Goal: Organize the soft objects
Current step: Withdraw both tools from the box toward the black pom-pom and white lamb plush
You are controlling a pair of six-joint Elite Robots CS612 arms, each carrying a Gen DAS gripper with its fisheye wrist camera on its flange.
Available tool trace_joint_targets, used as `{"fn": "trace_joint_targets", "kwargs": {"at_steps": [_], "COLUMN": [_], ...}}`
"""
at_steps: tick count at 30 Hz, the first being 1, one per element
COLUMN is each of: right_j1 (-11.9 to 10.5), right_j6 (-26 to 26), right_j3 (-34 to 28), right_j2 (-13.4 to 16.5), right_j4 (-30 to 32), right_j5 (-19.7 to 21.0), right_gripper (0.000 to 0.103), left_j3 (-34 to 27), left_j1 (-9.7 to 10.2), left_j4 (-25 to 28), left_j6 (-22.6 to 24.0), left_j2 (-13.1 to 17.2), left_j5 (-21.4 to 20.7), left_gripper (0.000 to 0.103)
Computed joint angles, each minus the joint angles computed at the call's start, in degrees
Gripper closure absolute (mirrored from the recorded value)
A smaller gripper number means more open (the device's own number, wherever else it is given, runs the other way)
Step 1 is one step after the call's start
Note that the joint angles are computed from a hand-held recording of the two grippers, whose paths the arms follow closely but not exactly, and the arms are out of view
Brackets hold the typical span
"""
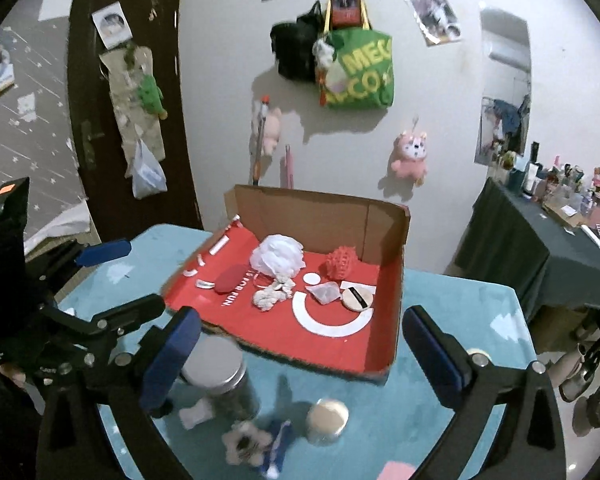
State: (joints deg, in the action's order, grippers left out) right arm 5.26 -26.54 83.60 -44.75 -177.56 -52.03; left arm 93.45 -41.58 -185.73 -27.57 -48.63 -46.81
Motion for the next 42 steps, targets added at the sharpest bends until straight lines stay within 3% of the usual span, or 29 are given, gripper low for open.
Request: {"fn": "trace_joint_targets", "kwargs": {"at_steps": [10, 19, 26, 42], "right_j1": [-2.2, -2.6, -2.3, -1.3], "right_j6": [8.1, 12.1, 14.7, 12.1], "right_j3": [11.8, 16.3, 16.5, 15.1], "right_j2": [-1.3, 0.8, 3.4, 6.2], "right_j4": [-24.3, -36.2, -38.4, -29.5], "right_j5": [-0.2, -3.4, -6.3, -10.1], "right_gripper": [0.000, 0.000, 0.000, 0.000], "left_j3": [4.6, 6.6, 7.5, 7.6], "left_j1": [-5.45, -8.15, -8.65, -7.10], "left_j4": [-12.1, -12.9, -9.6, 1.7], "left_j6": [0.1, -4.7, -11.2, -23.0], "left_j2": [0.8, 2.4, 3.7, 4.9], "left_j5": [9.1, 14.7, 15.2, 8.5], "left_gripper": [0.005, 0.004, 0.004, 0.004]}}
